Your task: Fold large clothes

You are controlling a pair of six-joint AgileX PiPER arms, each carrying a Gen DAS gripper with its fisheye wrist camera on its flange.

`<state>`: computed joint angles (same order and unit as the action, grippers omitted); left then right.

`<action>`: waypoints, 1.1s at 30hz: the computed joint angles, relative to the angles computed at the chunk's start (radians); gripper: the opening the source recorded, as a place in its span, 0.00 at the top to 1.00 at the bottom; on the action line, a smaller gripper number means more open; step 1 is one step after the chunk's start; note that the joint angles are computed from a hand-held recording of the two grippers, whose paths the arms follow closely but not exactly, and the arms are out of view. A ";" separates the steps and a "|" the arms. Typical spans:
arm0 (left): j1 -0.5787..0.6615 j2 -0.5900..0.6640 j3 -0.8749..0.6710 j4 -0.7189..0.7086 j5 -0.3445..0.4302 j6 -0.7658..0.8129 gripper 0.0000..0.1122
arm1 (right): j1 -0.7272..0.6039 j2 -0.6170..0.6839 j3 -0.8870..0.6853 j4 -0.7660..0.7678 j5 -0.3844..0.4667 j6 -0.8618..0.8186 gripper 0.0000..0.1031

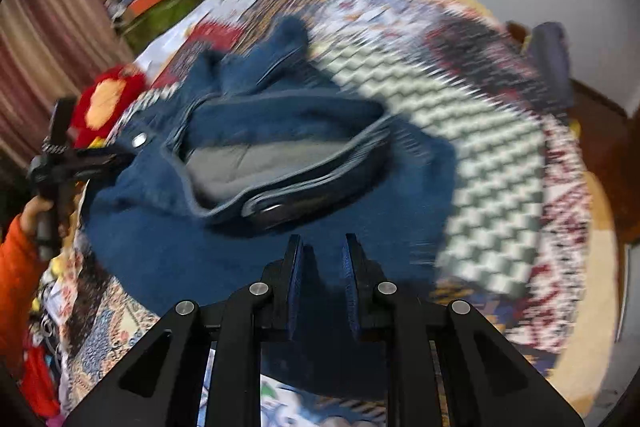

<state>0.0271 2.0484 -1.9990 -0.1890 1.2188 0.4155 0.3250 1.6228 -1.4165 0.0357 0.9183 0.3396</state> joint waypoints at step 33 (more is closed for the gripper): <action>0.135 -0.048 -0.011 -0.065 -0.069 0.032 0.62 | 0.085 0.167 -0.133 -0.476 0.118 0.316 0.85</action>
